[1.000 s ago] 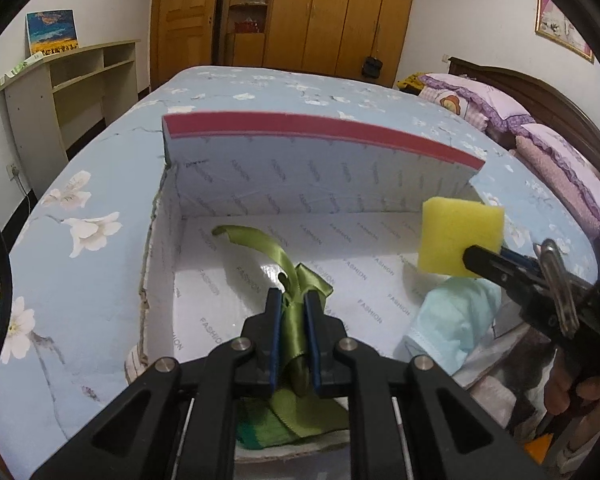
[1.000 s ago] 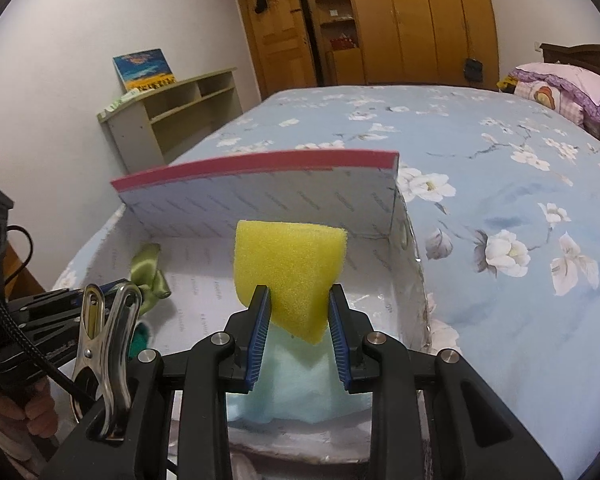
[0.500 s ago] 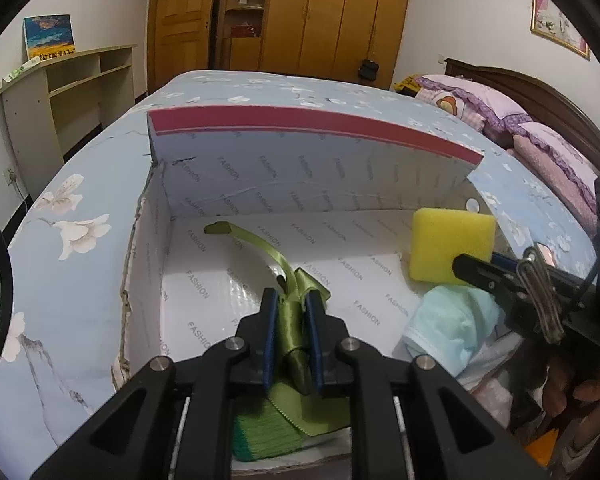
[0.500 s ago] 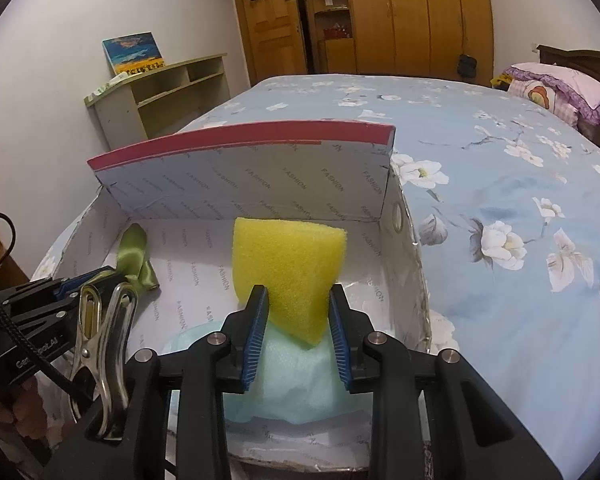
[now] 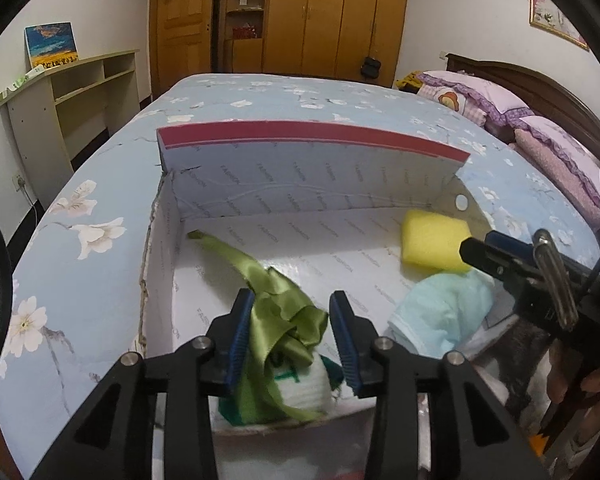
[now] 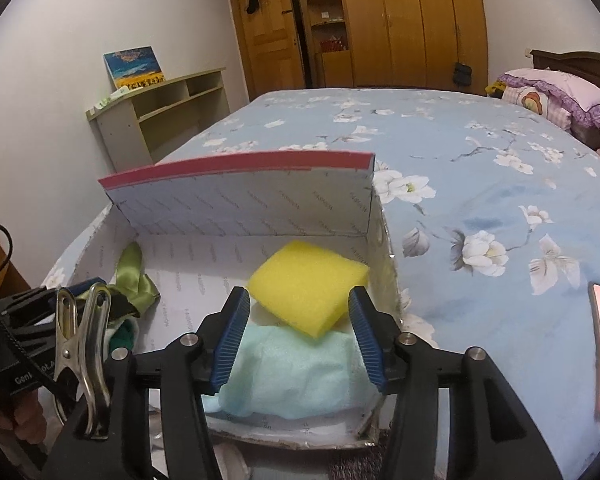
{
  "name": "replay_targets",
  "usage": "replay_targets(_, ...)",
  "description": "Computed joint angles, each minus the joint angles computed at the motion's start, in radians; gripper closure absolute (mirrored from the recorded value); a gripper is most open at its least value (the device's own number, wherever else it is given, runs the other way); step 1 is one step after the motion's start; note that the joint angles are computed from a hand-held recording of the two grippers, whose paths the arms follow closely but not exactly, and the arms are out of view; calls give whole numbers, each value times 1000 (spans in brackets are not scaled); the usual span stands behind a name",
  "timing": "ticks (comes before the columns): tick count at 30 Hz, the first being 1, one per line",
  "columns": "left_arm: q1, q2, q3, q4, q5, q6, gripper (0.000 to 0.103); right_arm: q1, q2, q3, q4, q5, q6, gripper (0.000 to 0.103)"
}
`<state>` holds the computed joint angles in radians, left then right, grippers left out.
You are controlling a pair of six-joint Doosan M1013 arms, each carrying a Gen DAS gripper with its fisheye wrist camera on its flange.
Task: Organize soft objects
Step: 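Open the right tool to drop the sponge while the left tool releases the ribbon, then move the left tool to the pink egg sponge while the right tool approaches the white towel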
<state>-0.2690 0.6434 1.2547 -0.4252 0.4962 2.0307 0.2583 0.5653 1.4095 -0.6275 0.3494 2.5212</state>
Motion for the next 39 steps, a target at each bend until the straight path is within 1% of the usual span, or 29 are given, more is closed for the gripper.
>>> replay_targets(2,1,-7,7,-14,4,9,61,1,-7,6,-9,-2,8,50)
replay_targets(3,0,-11,10,-15,5,9,59,2,-12,12,-9,-6,7,50)
replay_targets(5,-2,-20,19,0,3,3,56,4,-22,23,-5,-18,1,50)
replay_targets(9,-5,-37,39,3,-4,8,55,10,-41,48,-40,-35,37,50)
replay_targets(14,-6,-63,72,-5,-3,38,53,13,-69,87,-23,-53,48,50)
replay_targets(20,-1,-87,104,-51,39,73,52,25,-93,124,-48,-34,89,50)
replay_targets(23,0,-94,116,-41,56,65,52,29,-106,149,-46,-46,97,50)
replay_targets(29,3,-107,146,-37,85,72,52,37,-125,183,-49,-40,129,50)
replay_targets(34,0,-114,168,-6,102,69,52,45,-136,202,-65,-30,153,50)
replay_targets(39,-2,-115,184,4,119,73,52,51,-148,222,-86,-37,186,50)
